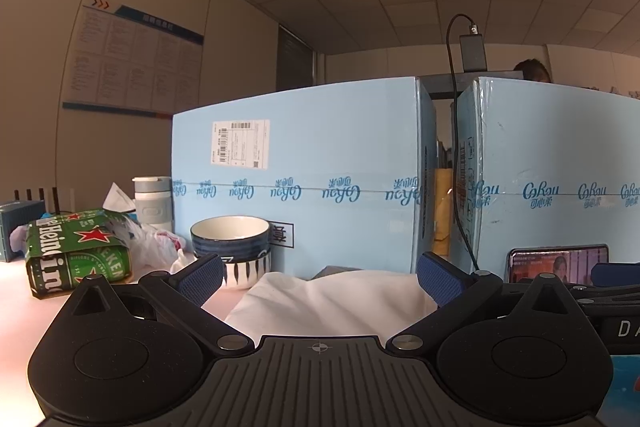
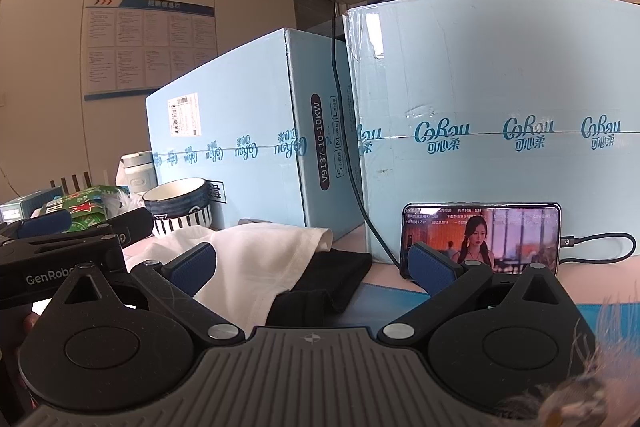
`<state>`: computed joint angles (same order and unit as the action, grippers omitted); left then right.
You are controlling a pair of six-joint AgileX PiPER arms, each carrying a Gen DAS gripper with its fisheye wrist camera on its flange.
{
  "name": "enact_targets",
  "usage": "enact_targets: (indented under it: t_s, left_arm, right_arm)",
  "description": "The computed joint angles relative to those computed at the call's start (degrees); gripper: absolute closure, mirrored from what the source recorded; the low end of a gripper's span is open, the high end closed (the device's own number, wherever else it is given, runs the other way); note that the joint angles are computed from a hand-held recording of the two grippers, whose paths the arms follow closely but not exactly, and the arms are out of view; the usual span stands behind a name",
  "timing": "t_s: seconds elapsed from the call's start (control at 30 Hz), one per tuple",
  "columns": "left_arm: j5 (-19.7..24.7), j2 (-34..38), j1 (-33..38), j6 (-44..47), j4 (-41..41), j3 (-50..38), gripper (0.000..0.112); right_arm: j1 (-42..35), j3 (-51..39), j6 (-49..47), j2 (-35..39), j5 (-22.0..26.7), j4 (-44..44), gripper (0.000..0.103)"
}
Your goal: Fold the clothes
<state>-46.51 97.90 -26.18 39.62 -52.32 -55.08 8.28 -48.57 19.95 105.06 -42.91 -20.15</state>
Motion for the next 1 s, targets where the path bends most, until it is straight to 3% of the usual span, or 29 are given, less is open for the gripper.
enact_targets:
  t_s: [0.1,0.37,1.0]
  left_arm:
    - [0.03,0.03,0.04,0.19,-0.26,-0.11,0.009]
    - [-0.06,0.09,0.07,0.2,-0.29,-0.13,0.009]
    - [0.09,0.21,0.03,0.68,-0.81,-0.49,0.009]
  right_arm:
    - [0.38,0.15,-1.13,-0.13,0.22,1.71,0.0]
    - [4.05,1.15,-12.93,-0.42,0.01,16.5,0.0]
    - [3.85,0.69,-12.12,-0.17,0.36,15.36,0.0]
